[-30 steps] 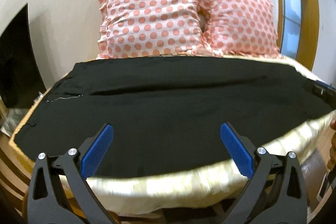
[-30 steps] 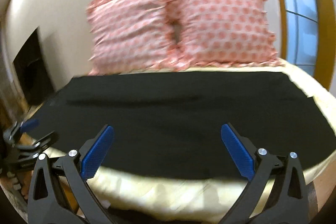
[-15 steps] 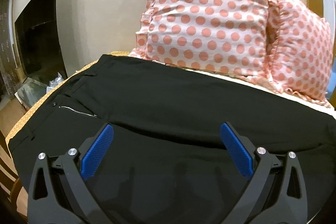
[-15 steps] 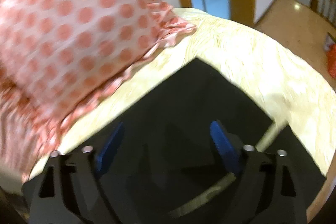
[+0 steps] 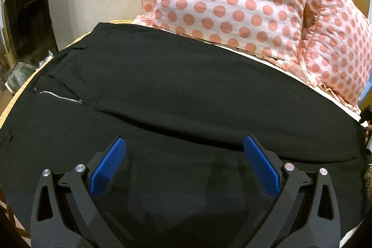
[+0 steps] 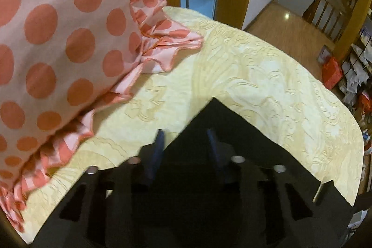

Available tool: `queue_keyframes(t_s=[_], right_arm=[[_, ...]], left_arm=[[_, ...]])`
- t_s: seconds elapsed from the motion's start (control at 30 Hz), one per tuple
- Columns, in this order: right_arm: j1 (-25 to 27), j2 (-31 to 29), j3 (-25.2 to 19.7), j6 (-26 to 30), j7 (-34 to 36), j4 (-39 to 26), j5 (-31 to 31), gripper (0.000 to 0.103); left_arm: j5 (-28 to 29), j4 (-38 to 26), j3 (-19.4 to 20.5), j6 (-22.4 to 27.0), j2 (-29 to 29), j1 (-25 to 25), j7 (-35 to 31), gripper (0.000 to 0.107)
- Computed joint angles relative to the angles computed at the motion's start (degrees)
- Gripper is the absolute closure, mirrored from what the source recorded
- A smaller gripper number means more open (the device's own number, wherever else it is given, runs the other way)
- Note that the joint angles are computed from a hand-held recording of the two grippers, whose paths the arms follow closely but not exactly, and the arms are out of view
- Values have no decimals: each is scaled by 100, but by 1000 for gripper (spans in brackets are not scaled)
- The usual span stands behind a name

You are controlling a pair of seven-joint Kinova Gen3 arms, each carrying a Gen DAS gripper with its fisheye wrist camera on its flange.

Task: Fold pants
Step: 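Grasp the trousers' leg end with the right gripper and lift it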

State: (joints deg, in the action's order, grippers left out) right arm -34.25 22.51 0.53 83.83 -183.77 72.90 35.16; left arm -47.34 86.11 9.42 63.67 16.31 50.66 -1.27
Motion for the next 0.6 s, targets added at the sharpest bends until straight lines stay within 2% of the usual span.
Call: queue_keyframes(t_s=[0.07, 0.17, 0.2, 0.33, 0.43, 0.5, 0.6], right_arm=[[109, -351, -314, -309, -466, 531, 173, 89], [691, -956, -1106, -1002, -1165, 1327, 403, 99], [771, -1195, -1337, -1136, -1398, 1593, 533, 99], [306, -2070, -1542, -1625, -2330, 2625, 1444, 100], [255, -2656, -2244, -1507, -3029, 3229, 1891, 100], [183, -3009, -2747, -1335, -3495, 3571, 1970, 100], [167, -3190, -3369, -1074, -4167, 3897, 1974, 100]], left_arm=[[46, 20, 8, -76, -15, -39, -37, 7], [99, 128, -3, -245, -89, -99, 29, 7], [97, 159, -4, -277, -108, -108, 74, 7], [-32, 359, 3, -413, -228, -118, 427, 7], [-57, 420, 42, -454, -268, -172, 572, 7], [-67, 445, 66, -462, -281, -194, 635, 7], [-123, 466, 89, -434, -288, -185, 761, 7]])
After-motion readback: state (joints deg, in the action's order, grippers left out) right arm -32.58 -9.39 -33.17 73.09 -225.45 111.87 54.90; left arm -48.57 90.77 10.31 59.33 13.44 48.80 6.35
